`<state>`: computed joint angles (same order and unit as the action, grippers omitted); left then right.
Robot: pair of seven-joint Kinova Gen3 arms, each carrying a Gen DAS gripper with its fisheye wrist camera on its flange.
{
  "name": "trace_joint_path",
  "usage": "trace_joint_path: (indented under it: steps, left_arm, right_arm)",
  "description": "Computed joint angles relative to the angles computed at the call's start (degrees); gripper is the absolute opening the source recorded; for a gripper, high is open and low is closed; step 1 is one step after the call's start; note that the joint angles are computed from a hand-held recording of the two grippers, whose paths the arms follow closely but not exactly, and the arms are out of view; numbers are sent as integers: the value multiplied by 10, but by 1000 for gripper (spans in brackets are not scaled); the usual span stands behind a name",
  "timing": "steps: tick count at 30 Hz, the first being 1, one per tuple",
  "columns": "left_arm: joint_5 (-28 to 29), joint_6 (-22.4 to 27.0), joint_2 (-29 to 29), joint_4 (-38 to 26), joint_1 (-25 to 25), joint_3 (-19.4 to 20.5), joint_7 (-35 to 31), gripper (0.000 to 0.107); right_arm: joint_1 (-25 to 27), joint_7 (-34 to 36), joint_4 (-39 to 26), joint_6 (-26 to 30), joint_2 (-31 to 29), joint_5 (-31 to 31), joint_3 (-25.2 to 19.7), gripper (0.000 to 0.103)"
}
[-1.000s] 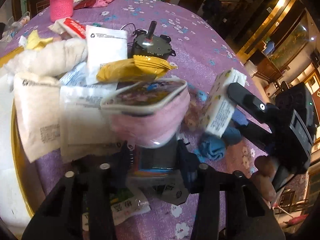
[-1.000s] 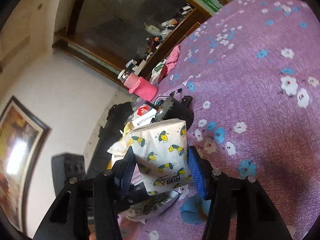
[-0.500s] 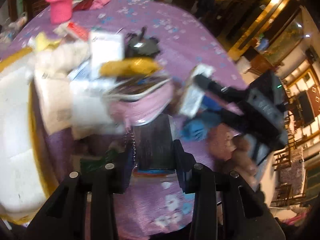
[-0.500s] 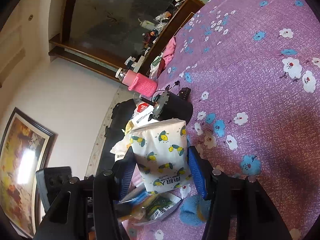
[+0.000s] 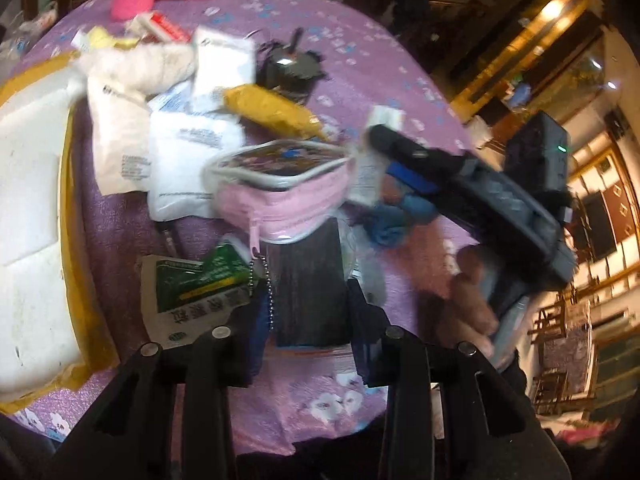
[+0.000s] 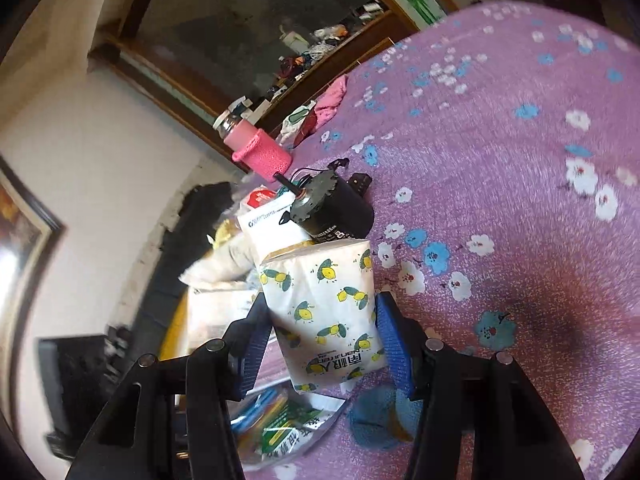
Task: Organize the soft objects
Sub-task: 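Grasp the patterned tissue pack with the right gripper and lift it, then grasp the yellow sponge with the left gripper while the right gripper carries the tissue pack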
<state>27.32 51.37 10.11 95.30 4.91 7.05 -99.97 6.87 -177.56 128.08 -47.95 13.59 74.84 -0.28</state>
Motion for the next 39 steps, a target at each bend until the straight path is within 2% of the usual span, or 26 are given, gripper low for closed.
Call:
trace_joint_path:
  steps: [2,5,7,10,13,15,16,19,21,23,25,27,28,30,31,32,34,35,37,39]
  left_arm:
    - [11,2,-9,6,22,-27,-7,33]
    - [20,-11,-28,23,48,-67,2,33]
    - [20,-29,-53,46,50,-72,6,33]
    - [69,-75,-96,104,43,-87,-26,32]
    - [98,-128,-136,154,48,-100,-65,29]
    - [85,-166,-152,174,58,-95,-65,25]
    - [70,-178,-153,176,67,-93,-54,19]
    - [50,-176,-138,170,69,-88,-39,15]
    - [67,-182,-128,177,31,-58,-58,15]
    - [111,-207,-130,199,11,-51,-82,16]
    - [150,-207,-126,212,-3,-51,-112,16]
    - [190,-222,-155,234,9,-72,-158,17]
    - [197,-236,-168,248,8,-71,-173,19]
    - [209,-264,-204,286,23,-89,-214,33]
    - [207,-287,-225,311,29,-90,-238,55]
    - [201,-309,-242,334,30,-80,-261,62]
    - [173,-332,-259,367,17,-57,-283,63]
    - [158,-330,-253,377,19,-59,-281,62]
    - [139,-320,-237,387,37,-73,-278,62]
    - [112,-334,-252,406,29,-45,-293,62]
  right_arm:
    - [-2,26,12,34,-22,-23,-22,52]
    - [41,68,28,74,-43,-62,-96,52]
    - [82,98,39,70,-49,-81,-142,52]
    - [87,132,63,82,-68,-138,-164,52]
    - [101,161,108,52,-101,-171,-179,52]
    - [77,171,127,67,-146,-179,-172,52]
    - [65,166,128,88,-163,-179,-175,52]
    - [-6,119,119,133,-187,-150,-141,52]
    - [-59,114,119,149,-198,-156,-114,52]
    - [-100,141,118,169,-206,-190,-94,52]
    - [-103,170,123,184,-202,-237,-115,52]
    - [-90,206,117,226,-203,-283,-167,52]
    - [-81,229,107,248,-193,-306,-192,52]
    - [-80,259,87,272,-163,-339,-211,53]
    - [-91,260,90,271,-160,-342,-205,53]
    - [-103,254,92,259,-156,-335,-188,52]
    - [-128,229,94,238,-156,-306,-149,53]
    - [-128,211,91,239,-154,-289,-145,53]
    - [-94,167,85,224,-142,-245,-159,53]
    - [-63,136,74,205,-125,-200,-169,53]
